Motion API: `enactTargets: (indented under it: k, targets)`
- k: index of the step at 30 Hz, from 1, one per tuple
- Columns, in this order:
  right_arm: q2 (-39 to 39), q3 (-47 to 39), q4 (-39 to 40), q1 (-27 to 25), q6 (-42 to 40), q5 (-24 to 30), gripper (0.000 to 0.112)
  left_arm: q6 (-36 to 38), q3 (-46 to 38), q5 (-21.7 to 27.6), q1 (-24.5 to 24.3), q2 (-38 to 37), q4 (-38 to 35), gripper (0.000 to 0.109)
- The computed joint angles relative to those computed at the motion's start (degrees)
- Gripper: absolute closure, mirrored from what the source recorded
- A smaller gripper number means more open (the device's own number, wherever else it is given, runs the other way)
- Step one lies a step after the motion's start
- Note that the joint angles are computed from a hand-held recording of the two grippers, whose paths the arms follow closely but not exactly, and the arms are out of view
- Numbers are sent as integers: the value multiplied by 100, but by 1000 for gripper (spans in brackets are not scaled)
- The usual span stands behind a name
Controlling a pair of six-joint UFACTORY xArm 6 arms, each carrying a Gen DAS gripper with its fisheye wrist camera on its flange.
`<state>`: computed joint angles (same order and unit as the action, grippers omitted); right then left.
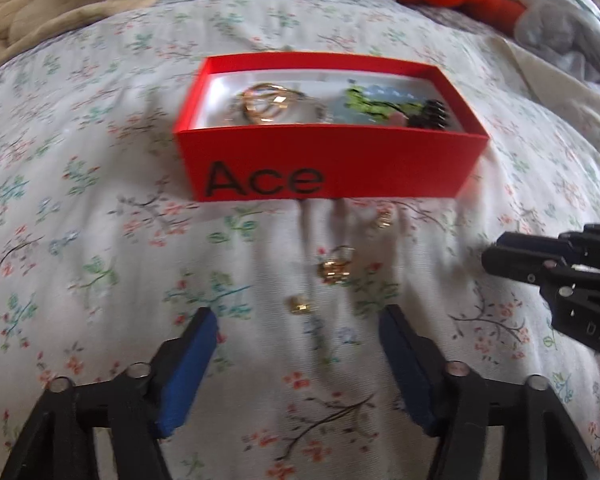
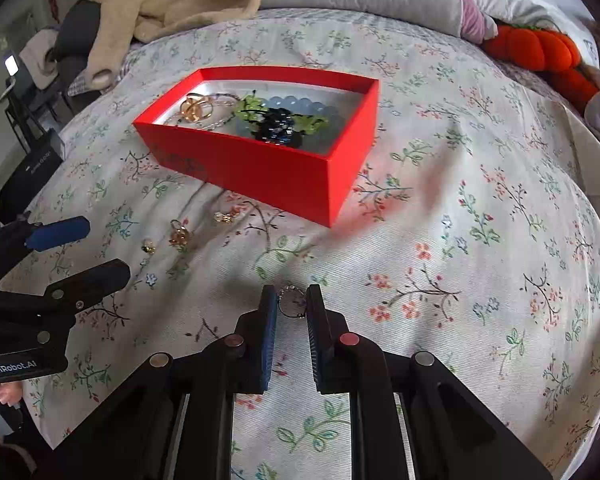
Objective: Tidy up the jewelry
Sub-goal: 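Grasp the silver ring with right tool while left tool grasps a gold stone ring, then carry both rings into the red box and open both tools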
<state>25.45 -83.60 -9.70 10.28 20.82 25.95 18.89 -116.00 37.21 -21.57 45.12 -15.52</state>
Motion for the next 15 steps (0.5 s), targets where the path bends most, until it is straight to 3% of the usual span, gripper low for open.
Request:
enactTargets:
  k: [7,15]
  targets:
    - [-327,458,164,-143,-13,-170,96,-421,-1316,839,-145,812,547,77]
    - [-404,539,358,-201,-78,-206,96,-696,-2754,1464,-190,1630,762,83]
